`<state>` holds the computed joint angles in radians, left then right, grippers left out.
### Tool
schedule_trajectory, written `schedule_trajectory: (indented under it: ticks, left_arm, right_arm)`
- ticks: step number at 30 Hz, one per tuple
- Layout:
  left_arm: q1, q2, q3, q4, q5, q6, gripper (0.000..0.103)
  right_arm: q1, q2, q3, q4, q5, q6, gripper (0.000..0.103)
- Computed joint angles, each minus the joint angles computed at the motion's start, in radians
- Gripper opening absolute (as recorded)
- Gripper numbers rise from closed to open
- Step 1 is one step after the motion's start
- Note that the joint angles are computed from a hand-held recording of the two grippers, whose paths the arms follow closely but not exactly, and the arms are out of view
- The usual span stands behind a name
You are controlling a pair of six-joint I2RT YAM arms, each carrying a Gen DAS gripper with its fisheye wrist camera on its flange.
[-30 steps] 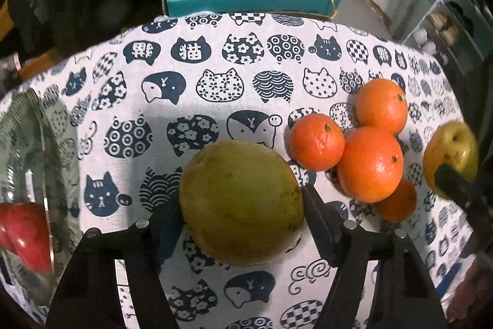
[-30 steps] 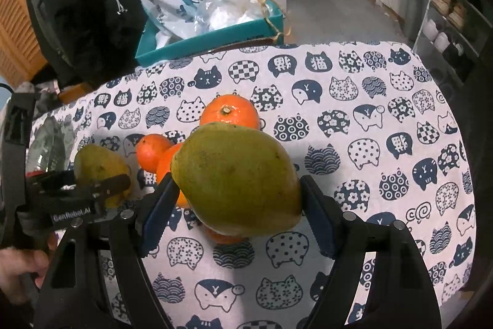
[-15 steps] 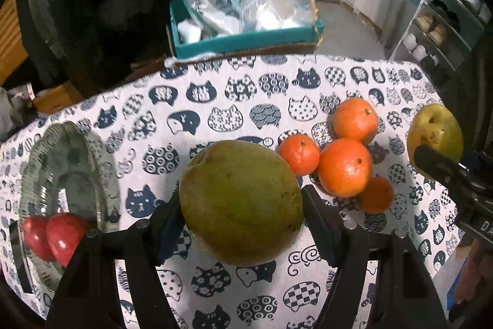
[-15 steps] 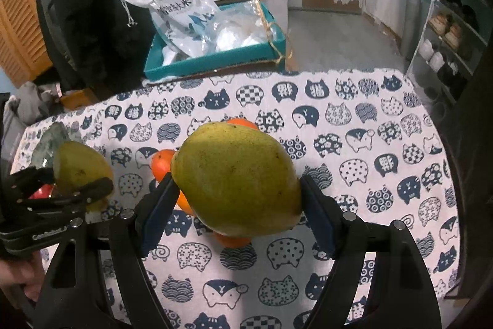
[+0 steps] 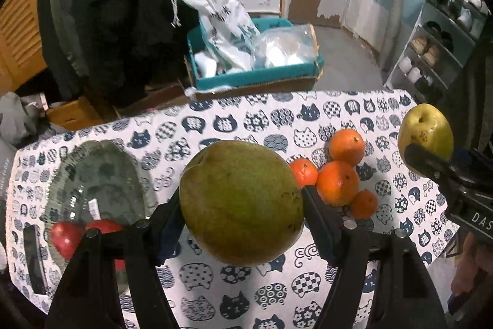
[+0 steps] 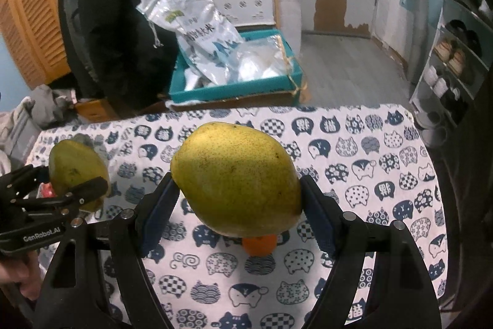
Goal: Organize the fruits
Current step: 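Carry the mango in the left tool to the bowl while the right tool carries the pear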
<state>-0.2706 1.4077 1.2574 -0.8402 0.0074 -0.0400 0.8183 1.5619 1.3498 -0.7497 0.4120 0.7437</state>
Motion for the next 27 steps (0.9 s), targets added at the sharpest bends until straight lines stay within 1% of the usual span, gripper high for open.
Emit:
schedule_trajectory:
  ticks: [7, 12, 15, 27]
  left_arm:
    - [0.056, -0.057, 0.015, -0.026, 0.016, 0.036, 0.074]
    - [0.089, -0.091, 0.016, -0.033, 0.017, 0.063, 0.074]
    - [0.126, -0.107, 0.021, -0.042, 0.033, 0.08, 0.074]
    - [0.328, -0.115, 0.049, -0.06, 0.115, 0.161, 0.074]
  right_arm:
    - [0.038, 0.034, 0.094, -0.031, 0.028, -0.013, 0.079]
    - [0.062, 0.076, 0.175, -0.049, 0.04, -0.027, 0.079]
    - [0.075, 0.11, 0.232, -0.06, 0.042, -0.037, 0.079]
    - [0.113, 0.285, 0.483, -0.106, 0.029, -0.078, 0.079]
